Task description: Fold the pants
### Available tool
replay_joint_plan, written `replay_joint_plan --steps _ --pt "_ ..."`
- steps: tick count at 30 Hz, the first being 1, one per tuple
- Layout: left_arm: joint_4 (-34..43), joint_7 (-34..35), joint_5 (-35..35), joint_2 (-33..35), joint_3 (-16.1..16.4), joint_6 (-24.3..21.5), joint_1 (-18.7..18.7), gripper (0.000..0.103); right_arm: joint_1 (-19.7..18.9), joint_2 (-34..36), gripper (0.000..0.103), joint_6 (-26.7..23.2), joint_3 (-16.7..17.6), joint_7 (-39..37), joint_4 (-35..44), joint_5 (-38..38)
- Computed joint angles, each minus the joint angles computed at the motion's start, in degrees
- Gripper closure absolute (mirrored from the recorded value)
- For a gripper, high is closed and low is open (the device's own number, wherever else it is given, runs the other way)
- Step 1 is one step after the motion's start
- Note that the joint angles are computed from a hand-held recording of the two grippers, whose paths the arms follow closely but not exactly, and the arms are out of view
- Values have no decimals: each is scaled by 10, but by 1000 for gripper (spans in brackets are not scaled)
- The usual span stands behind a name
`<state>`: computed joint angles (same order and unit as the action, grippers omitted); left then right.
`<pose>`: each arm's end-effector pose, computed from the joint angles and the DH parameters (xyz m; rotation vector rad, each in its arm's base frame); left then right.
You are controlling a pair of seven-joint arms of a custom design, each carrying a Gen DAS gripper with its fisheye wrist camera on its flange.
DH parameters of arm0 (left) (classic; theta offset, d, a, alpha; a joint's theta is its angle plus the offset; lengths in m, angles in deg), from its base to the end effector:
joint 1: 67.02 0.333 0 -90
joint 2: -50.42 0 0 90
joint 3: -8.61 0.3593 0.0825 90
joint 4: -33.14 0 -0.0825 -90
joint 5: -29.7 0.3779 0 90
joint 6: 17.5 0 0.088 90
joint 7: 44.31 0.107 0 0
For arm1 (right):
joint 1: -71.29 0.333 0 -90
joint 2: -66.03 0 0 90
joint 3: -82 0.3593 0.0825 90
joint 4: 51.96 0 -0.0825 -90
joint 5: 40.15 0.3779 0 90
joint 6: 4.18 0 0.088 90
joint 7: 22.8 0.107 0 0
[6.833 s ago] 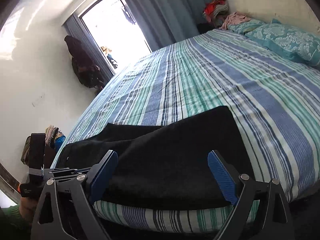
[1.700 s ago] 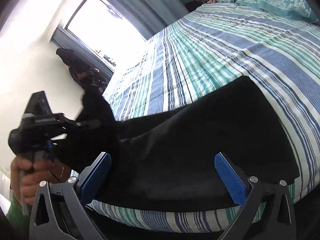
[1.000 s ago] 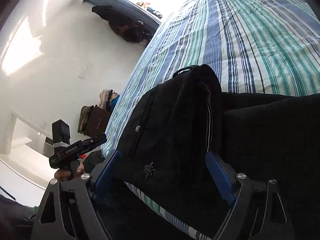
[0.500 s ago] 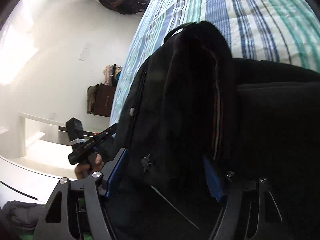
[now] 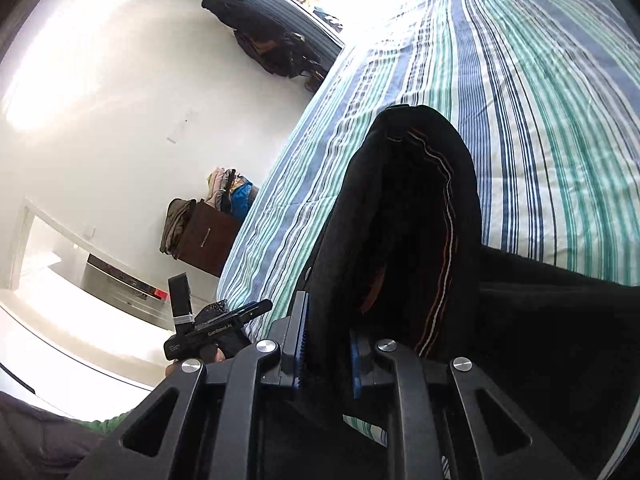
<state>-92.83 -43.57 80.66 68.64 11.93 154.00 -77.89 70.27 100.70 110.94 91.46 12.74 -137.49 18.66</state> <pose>0.5719 -0.1331 0.3195 -2.4144 1.3271 -0.6286 0.7221 0.1327 0.3825 -1.9156 1.0704 0.5373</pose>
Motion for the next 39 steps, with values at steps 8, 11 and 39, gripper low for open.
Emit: replay_joint_plan --steps 8,11,39 --pt "17 46 -15 8 -16 3 -5 30 -23 -45 86 34 -41 -14 -43 -23" --pt "28 56 -8 8 -13 -6 -20 30 -30 -27 86 59 -56 15 -41 -47" --pt "256 337 -96 151 -65 -159 -112 24 -2 137 65 223 -43 193 123 -219"
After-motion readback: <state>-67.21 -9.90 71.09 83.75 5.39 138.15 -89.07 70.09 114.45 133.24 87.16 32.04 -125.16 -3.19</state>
